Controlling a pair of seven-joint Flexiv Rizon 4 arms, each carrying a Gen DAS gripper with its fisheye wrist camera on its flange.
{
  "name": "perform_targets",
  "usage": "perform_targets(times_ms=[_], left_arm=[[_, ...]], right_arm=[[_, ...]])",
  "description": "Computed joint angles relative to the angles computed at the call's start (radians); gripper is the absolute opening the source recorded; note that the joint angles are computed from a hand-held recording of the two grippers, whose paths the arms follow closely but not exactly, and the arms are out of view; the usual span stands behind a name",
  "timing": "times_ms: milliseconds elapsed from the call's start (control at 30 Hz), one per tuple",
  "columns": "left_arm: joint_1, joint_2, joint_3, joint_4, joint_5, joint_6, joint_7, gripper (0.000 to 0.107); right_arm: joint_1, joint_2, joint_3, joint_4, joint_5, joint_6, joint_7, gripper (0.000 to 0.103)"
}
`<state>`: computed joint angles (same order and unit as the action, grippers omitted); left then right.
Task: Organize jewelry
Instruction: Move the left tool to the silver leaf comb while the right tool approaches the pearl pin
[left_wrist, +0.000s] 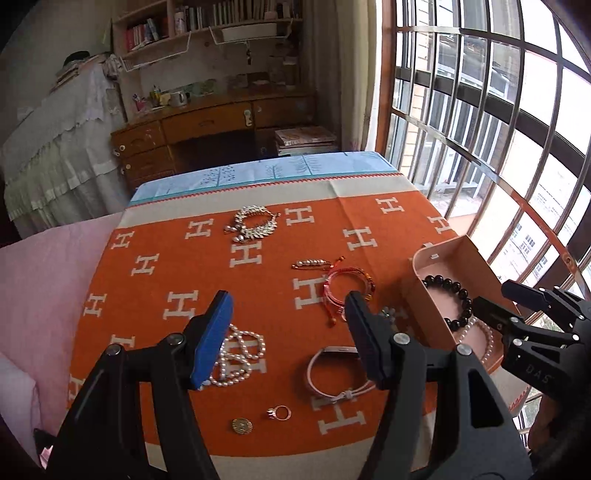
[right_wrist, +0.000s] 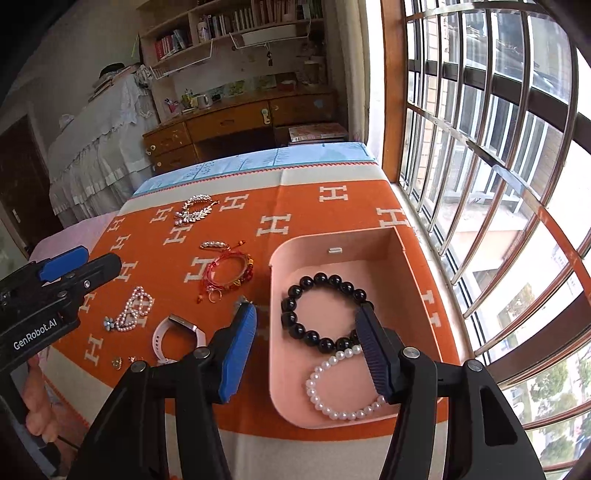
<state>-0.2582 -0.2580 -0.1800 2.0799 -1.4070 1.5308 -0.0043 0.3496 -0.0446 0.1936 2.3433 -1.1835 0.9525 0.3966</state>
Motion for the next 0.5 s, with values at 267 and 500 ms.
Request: perform_targets(times_ms=[267, 500], left_arm=[[0.112, -0.059, 0.109, -0.109, 0.357, -0.049, -0.259, 0.061], [0.139, -0.198, 0.266, -0.41, 0.779, -0.372, -0.665, 0.061]], right_arm=[[0.014, -0.107, -0.035, -0.211, 0.125, 0.036, -0.337, 0.066], [0.04, -0.277, -0.081, -0.534, 0.377, 0.006, -0.707, 0.066]])
